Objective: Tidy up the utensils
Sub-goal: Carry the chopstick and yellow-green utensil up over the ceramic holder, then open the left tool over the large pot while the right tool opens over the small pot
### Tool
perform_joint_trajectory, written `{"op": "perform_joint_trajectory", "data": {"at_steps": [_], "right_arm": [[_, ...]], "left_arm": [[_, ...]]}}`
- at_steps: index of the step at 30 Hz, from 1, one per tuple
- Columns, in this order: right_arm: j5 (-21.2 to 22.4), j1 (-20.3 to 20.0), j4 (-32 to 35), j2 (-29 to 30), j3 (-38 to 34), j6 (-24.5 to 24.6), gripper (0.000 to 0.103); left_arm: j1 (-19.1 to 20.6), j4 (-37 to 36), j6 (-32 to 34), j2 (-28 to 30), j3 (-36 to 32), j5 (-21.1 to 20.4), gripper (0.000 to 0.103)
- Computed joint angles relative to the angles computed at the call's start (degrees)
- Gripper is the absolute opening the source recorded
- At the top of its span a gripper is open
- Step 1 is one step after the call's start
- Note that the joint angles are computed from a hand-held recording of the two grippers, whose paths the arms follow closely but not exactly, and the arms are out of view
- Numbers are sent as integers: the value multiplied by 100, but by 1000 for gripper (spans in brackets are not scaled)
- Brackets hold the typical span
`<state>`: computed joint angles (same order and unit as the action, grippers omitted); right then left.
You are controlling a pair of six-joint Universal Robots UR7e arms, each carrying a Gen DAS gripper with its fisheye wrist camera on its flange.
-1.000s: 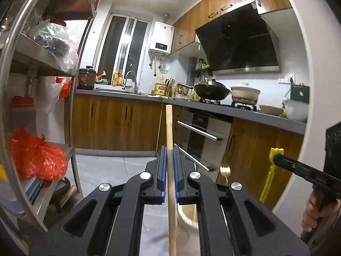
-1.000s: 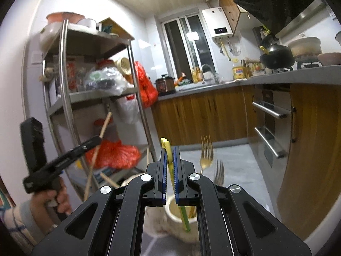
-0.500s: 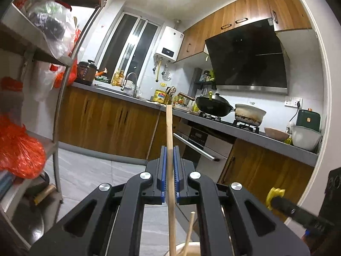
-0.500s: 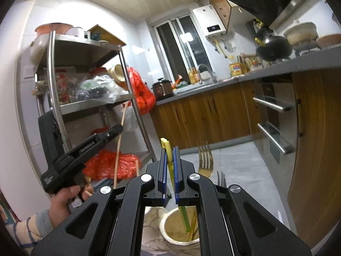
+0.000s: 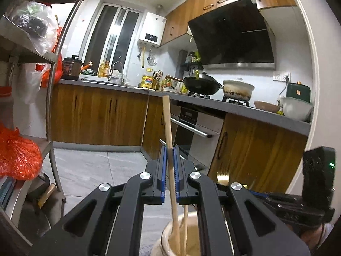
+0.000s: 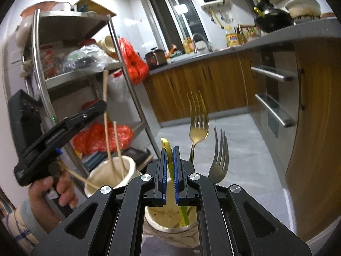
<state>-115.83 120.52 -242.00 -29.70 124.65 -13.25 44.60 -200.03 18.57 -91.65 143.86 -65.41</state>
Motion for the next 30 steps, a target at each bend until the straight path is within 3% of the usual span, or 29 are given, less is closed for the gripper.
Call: {"op": "perform_joint_trajectory", "data": {"at_steps": [12, 15, 18, 21, 24, 27, 29, 30], "right_arm": [[-105, -22, 489, -11, -67, 51, 7], [-101, -8, 441, -23, -59, 36, 21], [-103, 24, 325, -32, -31, 13, 25], [-82, 63, 170, -55, 21, 31, 33], [-85, 120, 34, -71, 52, 22, 46], [-128, 214, -137, -86, 77, -9, 69], [-154, 272, -361, -88, 116, -37, 94], [-154, 283, -474, -86, 140, -49, 97]], "left_arm": [[93, 238, -3, -171, 107, 20, 6], [38, 249, 41, -193, 114, 107, 10], [-47, 242, 37, -252, 126, 212, 28], [-132, 277, 53, -338, 137, 281, 33], [-302, 331, 54, -461, 177, 474, 48], [-499, 340, 56, -578, 235, 696, 67], [-700, 337, 37, -679, 291, 954, 83], [-784, 306, 33, -711, 316, 1059, 92]]}}
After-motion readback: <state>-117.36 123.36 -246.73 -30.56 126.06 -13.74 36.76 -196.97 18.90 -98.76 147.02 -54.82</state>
